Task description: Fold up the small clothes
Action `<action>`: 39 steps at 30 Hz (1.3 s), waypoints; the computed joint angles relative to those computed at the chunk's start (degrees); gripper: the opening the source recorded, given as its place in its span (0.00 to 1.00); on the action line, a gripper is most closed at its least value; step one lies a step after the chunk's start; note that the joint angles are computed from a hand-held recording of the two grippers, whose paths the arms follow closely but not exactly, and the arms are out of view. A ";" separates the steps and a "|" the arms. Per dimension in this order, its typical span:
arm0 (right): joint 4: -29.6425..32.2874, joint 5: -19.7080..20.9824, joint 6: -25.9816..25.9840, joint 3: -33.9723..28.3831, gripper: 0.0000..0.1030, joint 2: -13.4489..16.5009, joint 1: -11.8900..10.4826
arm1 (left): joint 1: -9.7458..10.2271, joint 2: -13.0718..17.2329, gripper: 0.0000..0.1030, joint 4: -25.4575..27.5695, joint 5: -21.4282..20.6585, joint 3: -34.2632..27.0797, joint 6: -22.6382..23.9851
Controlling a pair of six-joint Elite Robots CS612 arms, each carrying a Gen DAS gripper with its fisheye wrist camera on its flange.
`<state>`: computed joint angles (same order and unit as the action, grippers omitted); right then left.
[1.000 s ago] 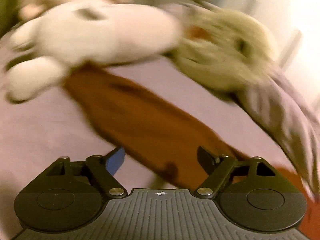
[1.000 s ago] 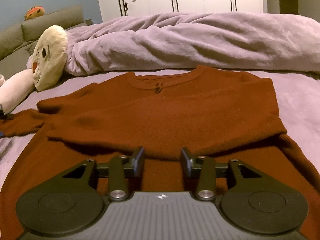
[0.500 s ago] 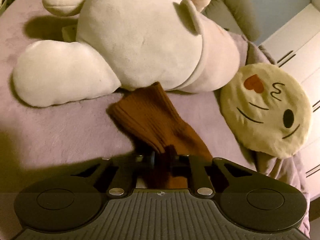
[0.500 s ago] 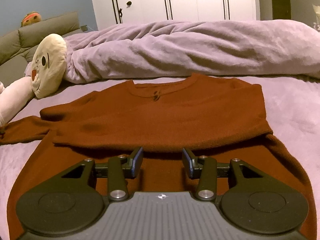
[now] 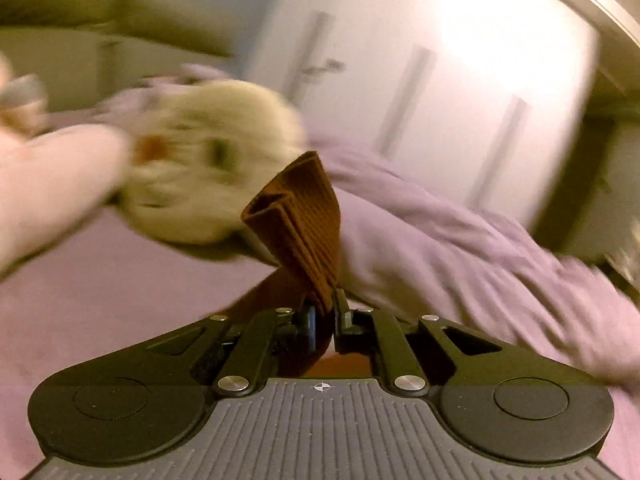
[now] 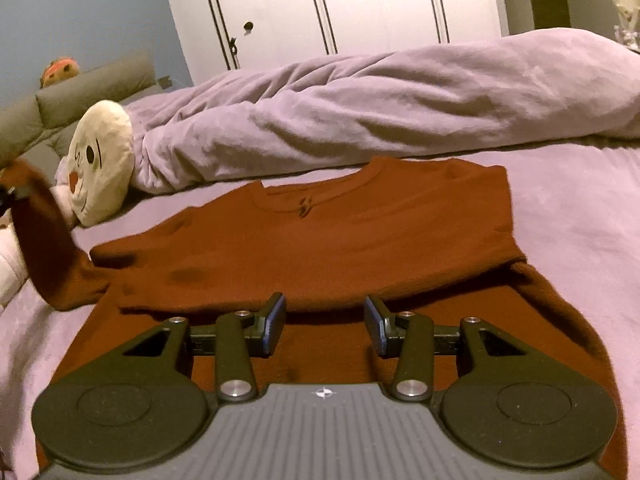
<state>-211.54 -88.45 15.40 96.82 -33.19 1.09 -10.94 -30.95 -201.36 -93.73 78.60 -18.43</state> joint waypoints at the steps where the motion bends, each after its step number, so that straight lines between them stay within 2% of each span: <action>1: -0.62 0.18 0.54 0.43 0.41 -0.18 -0.19 | -1.07 0.14 0.10 0.75 -1.23 0.08 1.51; 3: -1.14 0.72 1.46 1.14 0.41 -0.55 -0.55 | -2.72 0.93 0.12 3.36 -3.76 -0.27 3.47; 4: -1.45 0.95 2.02 1.51 0.41 -0.74 -0.73 | -3.58 1.54 0.19 5.16 -4.24 -0.56 5.07; 5: -1.56 1.77 2.33 1.87 0.41 -0.94 -1.00 | -4.28 1.96 0.37 6.91 -4.05 -0.64 6.33; 6: -1.02 2.71 2.40 2.10 0.41 -1.17 -1.26 | -4.99 2.00 0.46 9.34 -3.28 -0.19 7.26; 8: 0.25 4.12 2.47 2.26 0.41 -1.52 -1.55 | -5.54 2.07 0.49 11.06 -2.13 1.03 6.55; 10: 0.67 5.72 2.00 2.11 0.41 -1.59 -1.74 | -5.45 1.65 0.52 9.77 -1.22 3.38 4.59; 13: 0.90 8.01 1.47 0.79 0.41 -1.03 -1.62 | -5.63 0.57 0.61 7.08 4.36 7.05 3.72; 15: 2.54 11.87 3.86 -1.67 0.41 -0.02 -1.66 | -5.53 0.21 0.62 7.15 7.45 8.10 3.92; 20: 7.62 19.83 11.63 -10.26 0.41 3.75 -1.23 | -5.38 -0.10 0.62 9.36 12.05 8.85 6.31; 22: 12.16 21.19 14.36 -13.91 0.41 5.16 -0.87 | -5.17 -0.11 0.62 10.82 13.38 8.72 5.53; 24: 16.94 23.02 18.57 -16.73 0.35 6.32 -0.85 | -4.58 -0.05 0.62 10.09 12.50 9.03 4.03; 26: 17.79 24.47 23.03 -18.51 0.35 7.54 -0.94 | -4.30 0.02 0.63 9.64 12.62 9.11 3.46; 29: 17.06 25.36 27.10 -20.43 0.35 8.94 -0.88 | -4.23 0.13 0.65 9.21 12.81 9.34 3.56; 31: 17.57 26.68 28.60 -22.27 0.31 9.98 -0.87 | -4.42 0.07 0.67 9.33 13.20 9.40 4.01; 32: 18.80 26.80 29.28 -23.11 0.23 10.26 -0.82 | -4.47 -0.05 0.67 9.47 13.21 9.51 4.20; 33: 19.47 27.11 29.86 -23.74 0.05 10.51 -0.83 | -4.48 -0.21 0.67 9.74 13.17 9.59 4.35; 35: 19.76 27.35 28.54 -23.95 0.05 10.25 -0.84 | -4.37 -0.47 0.68 9.99 13.06 9.64 4.60; 39: 13.07 20.03 15.09 -18.95 0.05 6.42 -0.77 | -4.06 -0.49 0.68 10.40 14.53 8.84 4.34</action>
